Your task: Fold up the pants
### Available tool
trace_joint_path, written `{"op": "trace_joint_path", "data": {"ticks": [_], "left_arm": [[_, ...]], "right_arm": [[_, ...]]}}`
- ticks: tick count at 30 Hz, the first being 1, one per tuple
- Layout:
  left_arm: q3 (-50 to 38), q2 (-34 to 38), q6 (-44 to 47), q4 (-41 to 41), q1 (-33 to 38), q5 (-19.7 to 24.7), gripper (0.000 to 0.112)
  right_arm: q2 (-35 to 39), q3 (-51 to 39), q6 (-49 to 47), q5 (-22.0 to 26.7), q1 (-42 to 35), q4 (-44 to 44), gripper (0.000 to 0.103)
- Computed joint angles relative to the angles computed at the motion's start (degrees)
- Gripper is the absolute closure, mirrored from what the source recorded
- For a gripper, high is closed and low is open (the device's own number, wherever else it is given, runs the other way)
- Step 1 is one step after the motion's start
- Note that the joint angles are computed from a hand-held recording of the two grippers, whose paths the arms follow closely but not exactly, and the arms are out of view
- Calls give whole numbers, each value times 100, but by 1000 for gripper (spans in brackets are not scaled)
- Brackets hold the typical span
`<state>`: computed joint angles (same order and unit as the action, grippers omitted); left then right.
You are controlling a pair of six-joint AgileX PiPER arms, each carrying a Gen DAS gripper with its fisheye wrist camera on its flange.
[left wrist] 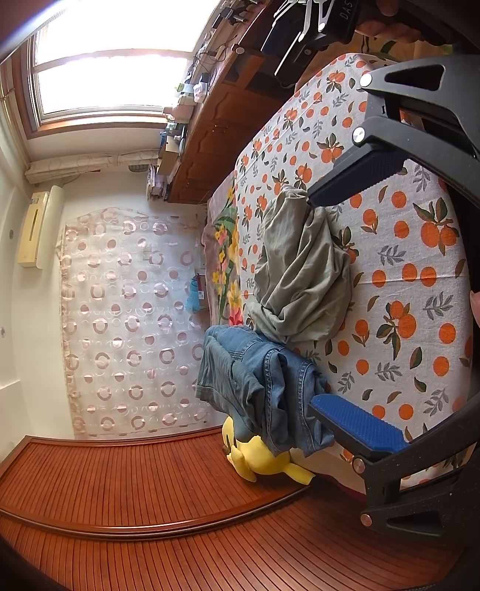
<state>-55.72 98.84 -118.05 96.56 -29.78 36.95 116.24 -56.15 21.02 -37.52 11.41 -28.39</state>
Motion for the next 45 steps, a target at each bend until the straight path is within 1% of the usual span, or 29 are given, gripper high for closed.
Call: {"op": "trace_joint_path", "data": {"ticks": [45], "left_arm": [[28,10,-121,62,-45,34,10]], "right_arm": [[-65,87,-61,-53,18,57,0]]}}
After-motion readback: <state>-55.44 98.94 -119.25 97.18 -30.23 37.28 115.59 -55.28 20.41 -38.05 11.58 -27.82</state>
